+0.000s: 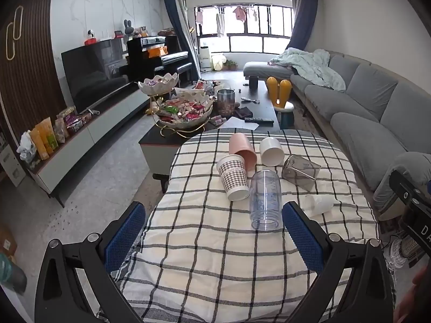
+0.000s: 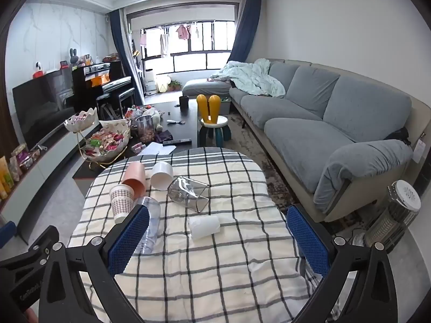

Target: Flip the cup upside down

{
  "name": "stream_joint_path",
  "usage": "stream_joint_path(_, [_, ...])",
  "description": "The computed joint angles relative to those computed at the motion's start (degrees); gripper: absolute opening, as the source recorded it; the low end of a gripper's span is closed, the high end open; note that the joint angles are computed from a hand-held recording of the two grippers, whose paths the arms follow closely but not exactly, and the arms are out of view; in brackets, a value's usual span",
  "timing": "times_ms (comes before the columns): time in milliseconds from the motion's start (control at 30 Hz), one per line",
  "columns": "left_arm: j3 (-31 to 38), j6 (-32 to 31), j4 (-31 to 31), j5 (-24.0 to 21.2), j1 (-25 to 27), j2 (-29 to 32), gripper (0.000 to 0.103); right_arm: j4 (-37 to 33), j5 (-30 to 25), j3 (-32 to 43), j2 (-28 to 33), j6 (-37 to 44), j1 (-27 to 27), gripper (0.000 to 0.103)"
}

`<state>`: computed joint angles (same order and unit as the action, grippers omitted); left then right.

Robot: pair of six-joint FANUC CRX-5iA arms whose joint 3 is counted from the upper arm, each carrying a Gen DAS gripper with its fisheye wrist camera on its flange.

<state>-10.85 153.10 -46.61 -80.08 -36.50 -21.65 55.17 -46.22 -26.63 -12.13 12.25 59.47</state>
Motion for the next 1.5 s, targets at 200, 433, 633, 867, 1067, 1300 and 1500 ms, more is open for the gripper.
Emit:
stream_joint_path(200, [0.2, 0.2, -1.0, -0.2, -0.5, 0.3, 0.103, 0.3, -0.2, -0.1, -0.2, -0.1, 0.0, 0.103])
stream_joint_path(433, [1.0, -0.4, -1.3, -0.9, -1.2, 0.4, 0.103, 0.0, -0.3, 0.1, 0.1, 0.4, 0.1, 0.103])
stream_joint_path(633, [1.3, -0.5, -1.5, -1.0, -1.2, 0.4, 0.103, 0.1, -0.2, 0.0, -0.1, 0.0, 0.1, 0.103])
stream_joint_path(867, [1.8, -1.2, -0.8, -1.0, -0.6, 0.4, 0.103, 0.1, -0.2, 0.0, -0.1, -0.1, 0.0, 0.103])
stream_joint_path(1067, [2.1, -1.4, -0.5, -0.8, -0.3, 0.5, 0.103, 0.0, -0.1, 0.0, -0.1, 0.0, 0.0, 0.103])
stream_joint_path(1300, [1.9, -1.1, -0.7, -0.8, -0.4, 0.5, 0.103, -0.2, -0.2, 0.1, -0.1, 0.1, 0.1, 0.103])
stream_joint_path(1500, [1.7, -0.8, -0.7, -0.7, -0.5, 0.4, 0.103, -0.3, -0.3, 0.1, -0.1, 0.3, 0.1, 0.103])
